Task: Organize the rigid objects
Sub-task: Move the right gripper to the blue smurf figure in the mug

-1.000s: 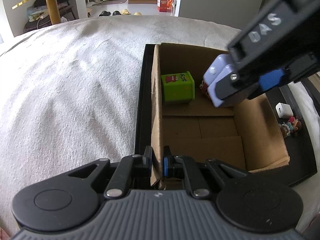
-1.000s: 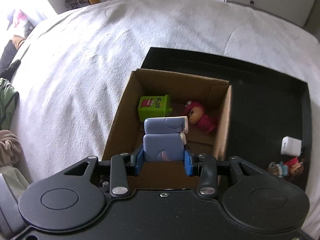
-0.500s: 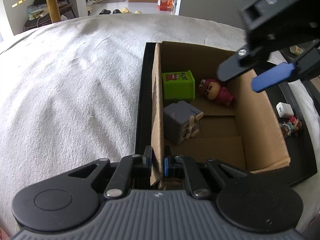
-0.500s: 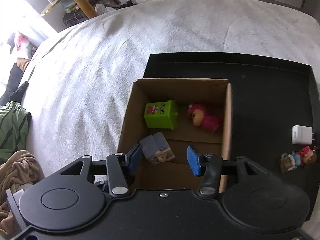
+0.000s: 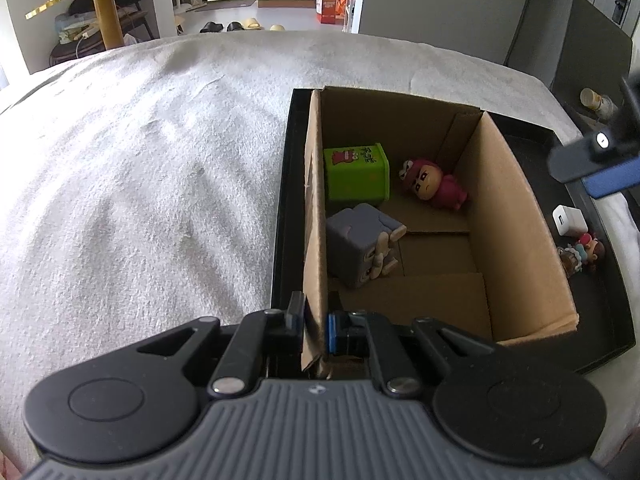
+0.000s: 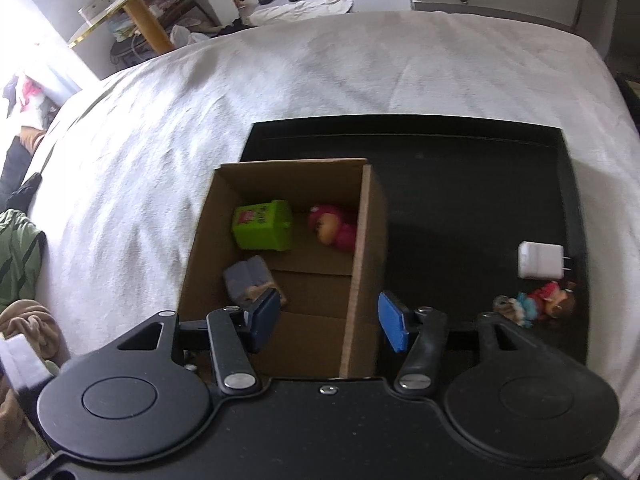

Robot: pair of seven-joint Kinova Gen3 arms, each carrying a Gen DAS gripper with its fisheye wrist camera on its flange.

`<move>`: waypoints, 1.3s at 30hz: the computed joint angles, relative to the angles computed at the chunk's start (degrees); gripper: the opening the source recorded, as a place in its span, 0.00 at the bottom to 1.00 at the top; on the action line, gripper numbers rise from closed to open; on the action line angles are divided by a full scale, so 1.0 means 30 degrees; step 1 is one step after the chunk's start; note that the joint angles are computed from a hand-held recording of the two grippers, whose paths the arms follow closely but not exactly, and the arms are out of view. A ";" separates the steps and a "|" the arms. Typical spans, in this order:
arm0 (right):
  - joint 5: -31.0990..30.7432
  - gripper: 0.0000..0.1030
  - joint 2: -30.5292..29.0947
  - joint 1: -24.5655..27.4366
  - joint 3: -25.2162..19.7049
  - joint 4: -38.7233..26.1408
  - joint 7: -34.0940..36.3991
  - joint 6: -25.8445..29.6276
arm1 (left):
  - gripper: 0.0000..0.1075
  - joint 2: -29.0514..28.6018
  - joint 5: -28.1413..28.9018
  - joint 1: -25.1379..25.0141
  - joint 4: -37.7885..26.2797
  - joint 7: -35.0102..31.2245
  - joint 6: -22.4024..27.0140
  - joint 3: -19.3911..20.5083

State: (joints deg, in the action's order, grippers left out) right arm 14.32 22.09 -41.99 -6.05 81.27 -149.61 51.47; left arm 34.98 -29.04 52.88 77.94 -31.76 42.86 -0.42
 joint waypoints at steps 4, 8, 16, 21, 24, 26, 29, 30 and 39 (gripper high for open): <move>0.0169 0.53 -0.0670 0.0169 0.0183 0.1307 -0.0693 -0.0447 | 0.09 -0.0275 -0.0673 0.0515 0.0445 0.0747 -0.0356 -0.0432; 0.0355 0.53 -0.1079 0.0498 0.0209 0.2526 -0.1469 -0.0831 | 0.09 -0.0422 -0.1203 0.0781 0.0597 0.1286 -0.0300 -0.0525; 0.1014 0.53 -0.1686 0.1128 0.0305 0.5082 -0.3246 -0.2026 | 0.09 -0.0113 -0.2521 0.1415 0.0056 0.1559 0.0860 -0.0454; 0.1238 0.53 -0.2083 0.1662 0.0369 0.6759 -0.3956 -0.3343 | 0.08 0.0348 -0.2974 0.1699 -0.0675 0.1281 0.1870 -0.0346; 0.1277 0.53 -0.2367 0.1926 0.0405 0.7704 -0.4541 -0.4232 | 0.08 0.0697 -0.3219 0.1939 -0.1238 0.1086 0.2601 -0.0350; 0.1472 0.53 -0.2496 0.1996 0.0461 0.8335 -0.4965 -0.4896 | 0.08 0.0925 -0.3360 0.2112 -0.1599 0.0973 0.3074 -0.0361; 0.1852 0.53 -0.2626 0.2033 0.0602 0.9164 -0.5661 -0.5841 | 0.08 0.1207 -0.3485 0.2281 -0.2068 0.0805 0.3691 -0.0375; 0.2119 0.53 -0.2655 0.1961 0.0718 0.9505 -0.6031 -0.6197 | 0.09 0.1279 -0.3501 0.2313 -0.2213 0.0748 0.3863 -0.0372; 0.2770 0.54 -0.2058 0.1958 0.1175 1.0792 -0.6703 -0.7893 | 0.09 0.1953 -0.3371 0.2497 -0.3500 0.0551 0.5182 -0.0465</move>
